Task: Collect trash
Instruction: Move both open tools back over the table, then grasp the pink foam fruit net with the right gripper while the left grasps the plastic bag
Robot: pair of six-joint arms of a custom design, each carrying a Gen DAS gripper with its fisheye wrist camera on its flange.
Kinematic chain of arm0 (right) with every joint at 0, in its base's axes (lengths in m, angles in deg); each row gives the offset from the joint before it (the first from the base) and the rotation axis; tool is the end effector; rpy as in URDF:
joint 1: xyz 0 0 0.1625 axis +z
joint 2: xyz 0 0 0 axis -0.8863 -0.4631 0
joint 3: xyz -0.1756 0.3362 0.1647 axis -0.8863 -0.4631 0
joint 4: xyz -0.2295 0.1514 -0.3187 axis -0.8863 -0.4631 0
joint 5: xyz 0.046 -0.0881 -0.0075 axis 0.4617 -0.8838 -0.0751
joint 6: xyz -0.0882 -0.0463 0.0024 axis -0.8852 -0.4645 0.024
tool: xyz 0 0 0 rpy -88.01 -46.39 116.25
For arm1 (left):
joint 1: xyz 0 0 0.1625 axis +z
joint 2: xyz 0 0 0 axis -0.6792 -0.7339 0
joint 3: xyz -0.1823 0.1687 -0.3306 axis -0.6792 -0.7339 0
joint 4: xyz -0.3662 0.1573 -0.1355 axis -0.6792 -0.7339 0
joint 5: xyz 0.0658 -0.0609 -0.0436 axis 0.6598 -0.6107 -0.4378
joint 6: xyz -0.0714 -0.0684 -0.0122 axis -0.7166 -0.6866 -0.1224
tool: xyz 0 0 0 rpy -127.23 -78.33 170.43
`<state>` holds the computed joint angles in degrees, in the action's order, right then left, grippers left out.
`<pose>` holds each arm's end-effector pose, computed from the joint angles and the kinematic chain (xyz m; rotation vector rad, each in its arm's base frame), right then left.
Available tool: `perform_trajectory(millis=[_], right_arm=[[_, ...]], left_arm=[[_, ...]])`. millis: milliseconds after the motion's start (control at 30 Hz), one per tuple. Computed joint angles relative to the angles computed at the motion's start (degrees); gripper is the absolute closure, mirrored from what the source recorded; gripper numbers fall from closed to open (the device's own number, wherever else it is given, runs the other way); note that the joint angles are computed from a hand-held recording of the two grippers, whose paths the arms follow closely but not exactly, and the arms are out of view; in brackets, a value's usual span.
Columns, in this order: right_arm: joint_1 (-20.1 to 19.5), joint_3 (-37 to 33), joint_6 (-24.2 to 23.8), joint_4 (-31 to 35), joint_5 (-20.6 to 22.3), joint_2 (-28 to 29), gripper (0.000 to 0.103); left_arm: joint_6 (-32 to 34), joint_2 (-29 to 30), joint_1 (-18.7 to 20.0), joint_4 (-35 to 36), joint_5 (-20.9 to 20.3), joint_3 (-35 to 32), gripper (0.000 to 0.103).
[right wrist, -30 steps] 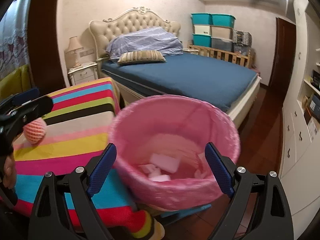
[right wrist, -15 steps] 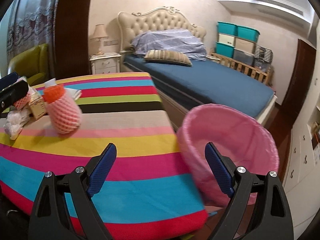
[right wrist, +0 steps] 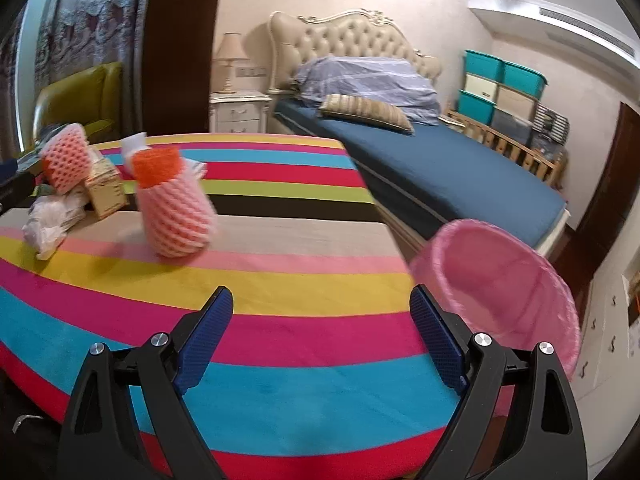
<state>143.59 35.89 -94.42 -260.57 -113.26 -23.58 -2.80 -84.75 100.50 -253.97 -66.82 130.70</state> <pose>0.0040 -0.5724 0.1705 0.3382 -1.9696 1.0828 -0.1876 -0.6426 0.0458 0.9827 2.1606 -1.1947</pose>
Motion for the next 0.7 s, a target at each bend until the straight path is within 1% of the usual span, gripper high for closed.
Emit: perform_trajectory(millis=[100, 200, 300, 433, 567, 700], right_arm=[[0.6, -0.4, 0.6, 2.1, 2.2, 0.9, 0.018], [1.1, -1.4, 0.9, 4.2, 3.3, 2.3, 0.018], [2.1, -3.5, 1.5, 7.2, 3.8, 3.9, 0.018], [3.1, -6.4, 1.9, 9.5, 3.7, 5.9, 0.018], [4.3, -9.9, 2.7, 11.9, 2.9, 8.0, 0.018], [5.0, -13.6, 3.9, 14.7, 2.1, 9.7, 0.018]], left_arm=[[-2.1, -2.0, 1.8, 0.2, 2.4, 1.3, 0.005], [-5.0, -3.7, 3.6, 1.0, 3.8, 2.1, 0.005], [-9.3, -6.1, 5.9, 1.9, 5.1, 3.6, 0.005], [-13.1, -8.6, 8.3, 3.3, 5.5, 5.4, 0.005], [-14.2, -10.0, 9.5, 4.1, 6.6, 6.4, 0.005], [-12.5, -10.5, 9.7, 3.9, 7.6, 7.1, 0.005]])
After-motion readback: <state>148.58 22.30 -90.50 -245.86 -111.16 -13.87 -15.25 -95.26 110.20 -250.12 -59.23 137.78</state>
